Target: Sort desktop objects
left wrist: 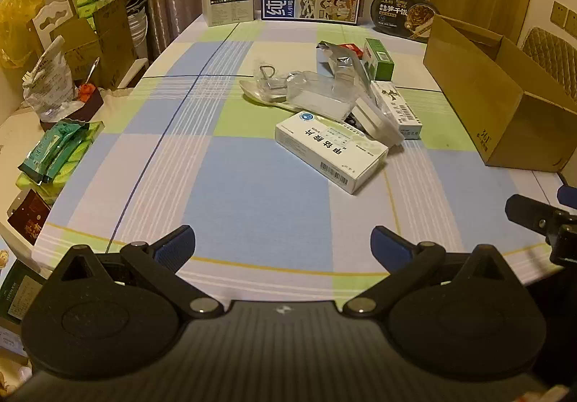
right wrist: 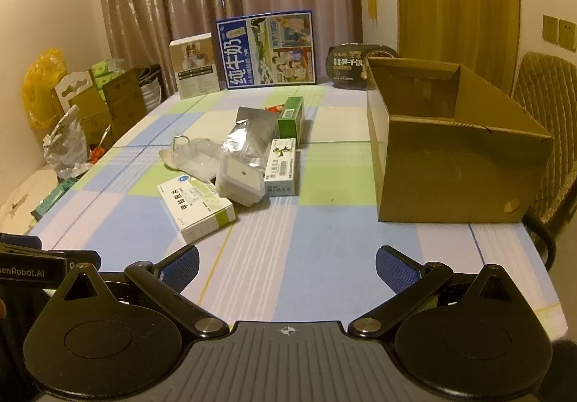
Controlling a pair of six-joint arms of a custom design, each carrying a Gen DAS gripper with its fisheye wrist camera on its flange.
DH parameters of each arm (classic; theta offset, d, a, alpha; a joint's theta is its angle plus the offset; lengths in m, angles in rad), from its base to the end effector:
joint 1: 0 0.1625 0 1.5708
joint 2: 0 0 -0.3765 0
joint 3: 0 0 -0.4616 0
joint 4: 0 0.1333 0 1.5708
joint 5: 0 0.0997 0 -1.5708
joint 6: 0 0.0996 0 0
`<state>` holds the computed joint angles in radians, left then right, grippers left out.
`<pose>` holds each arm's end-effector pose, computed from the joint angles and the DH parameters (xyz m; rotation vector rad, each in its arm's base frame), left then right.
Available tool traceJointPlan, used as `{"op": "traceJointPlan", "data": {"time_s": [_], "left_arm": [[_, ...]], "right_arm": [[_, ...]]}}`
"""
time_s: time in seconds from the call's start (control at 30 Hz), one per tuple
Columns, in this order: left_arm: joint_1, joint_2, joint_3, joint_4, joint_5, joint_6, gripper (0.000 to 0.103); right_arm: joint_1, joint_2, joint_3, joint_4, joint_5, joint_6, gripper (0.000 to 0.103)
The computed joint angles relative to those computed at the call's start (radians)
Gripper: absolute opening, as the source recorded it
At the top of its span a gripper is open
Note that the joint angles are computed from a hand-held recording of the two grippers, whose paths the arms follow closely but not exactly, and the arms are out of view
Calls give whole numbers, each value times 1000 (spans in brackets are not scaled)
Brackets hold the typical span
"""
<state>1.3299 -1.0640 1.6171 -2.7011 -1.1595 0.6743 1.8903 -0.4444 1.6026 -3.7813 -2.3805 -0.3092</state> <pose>-0.0010 -0.7297 0.2271 0.9863 2.3608 -0.6259 0.2573 -0.5828 -0.0459 0.1502 -2.1285 1.2071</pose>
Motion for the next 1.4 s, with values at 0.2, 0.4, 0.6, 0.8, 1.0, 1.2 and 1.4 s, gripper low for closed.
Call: {"op": "traceJointPlan", "data": {"time_s": [0.2,0.4,0.6,0.8,1.0,1.2,1.4], "left_arm": [[1,-2,0,3,1,-3,102],[-1,-1,1,3,4,-8,102],[-2,1,0,1,8,-13,102],[-1,2,0,2,8,-23,102],[-1,1,0,5,9,-31,102],[-1,1,-1,7,11,-34,102],[0,-1,-1,11,8,-35,102]], "right_arm": [[0,-2,2,3,-2,3,101],[-1,-3,5,4,-4,9,101],[-1,-3,7,3,-4,10,101],[0,-2,7,6,-8,11,101],[-1,-1,7,10,-8,14,101],[0,0,5,16,-11,16,101],[-2,0,4,10,-6,2,101]]}}
